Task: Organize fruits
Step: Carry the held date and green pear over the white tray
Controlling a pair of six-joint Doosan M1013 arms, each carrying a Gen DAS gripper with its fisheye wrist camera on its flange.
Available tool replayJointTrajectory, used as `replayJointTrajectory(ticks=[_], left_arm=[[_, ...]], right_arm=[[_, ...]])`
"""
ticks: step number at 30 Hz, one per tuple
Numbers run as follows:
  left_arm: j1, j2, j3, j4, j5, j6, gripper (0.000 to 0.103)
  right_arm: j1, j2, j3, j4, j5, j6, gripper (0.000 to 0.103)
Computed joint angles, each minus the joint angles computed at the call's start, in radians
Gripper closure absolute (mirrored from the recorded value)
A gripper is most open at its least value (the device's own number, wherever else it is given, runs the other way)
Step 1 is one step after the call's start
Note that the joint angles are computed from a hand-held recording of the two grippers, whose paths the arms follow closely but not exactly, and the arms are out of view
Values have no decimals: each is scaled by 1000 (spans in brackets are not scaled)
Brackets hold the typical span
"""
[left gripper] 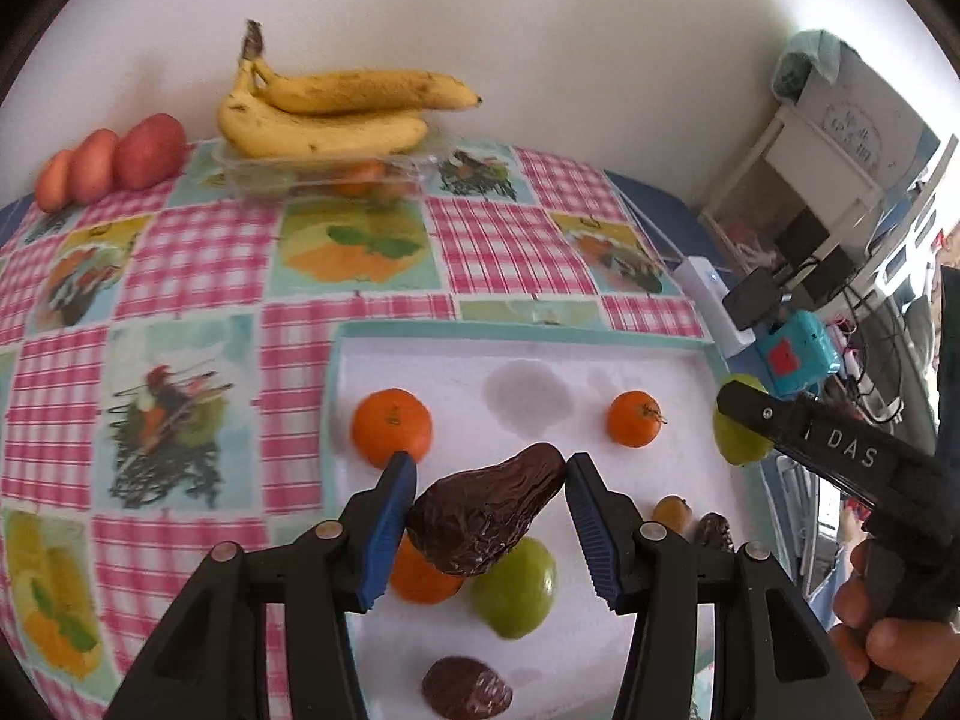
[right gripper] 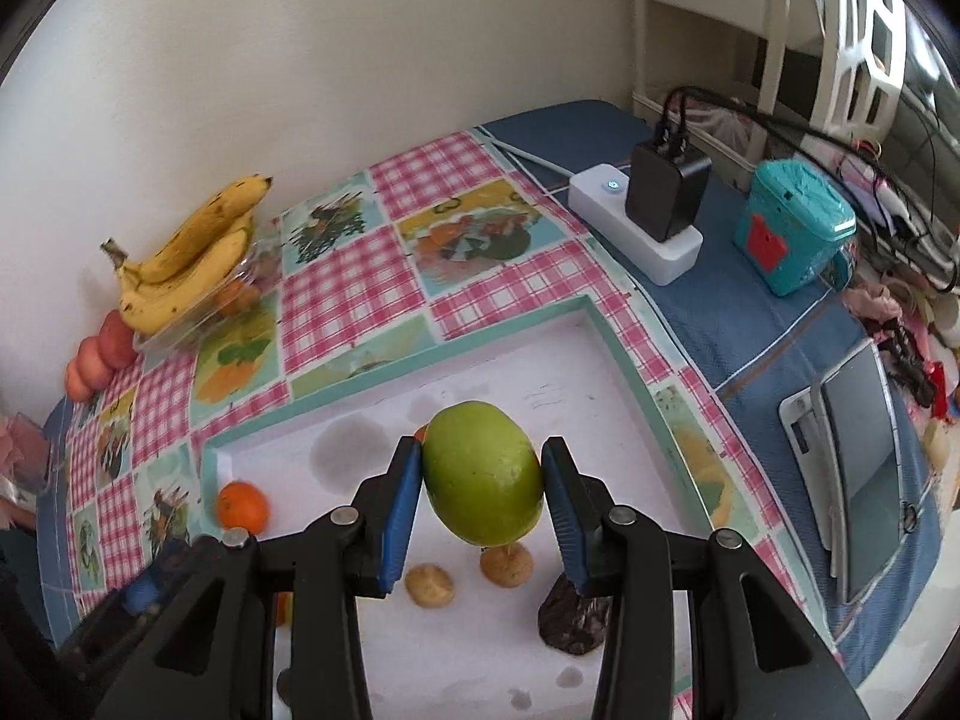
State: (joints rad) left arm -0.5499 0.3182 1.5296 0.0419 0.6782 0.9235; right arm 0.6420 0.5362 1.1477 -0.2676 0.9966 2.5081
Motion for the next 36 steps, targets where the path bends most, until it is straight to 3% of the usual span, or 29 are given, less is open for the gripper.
replayJointTrajectory(ticks=[14, 36], left_arm=[[-3, 47, -18, -26, 8, 36, 48], [-8, 63, -28, -19, 35, 43, 48]], right_arm=[[-28, 24, 46, 28, -45, 55, 61], [-25, 38, 34, 13, -13, 50, 60]])
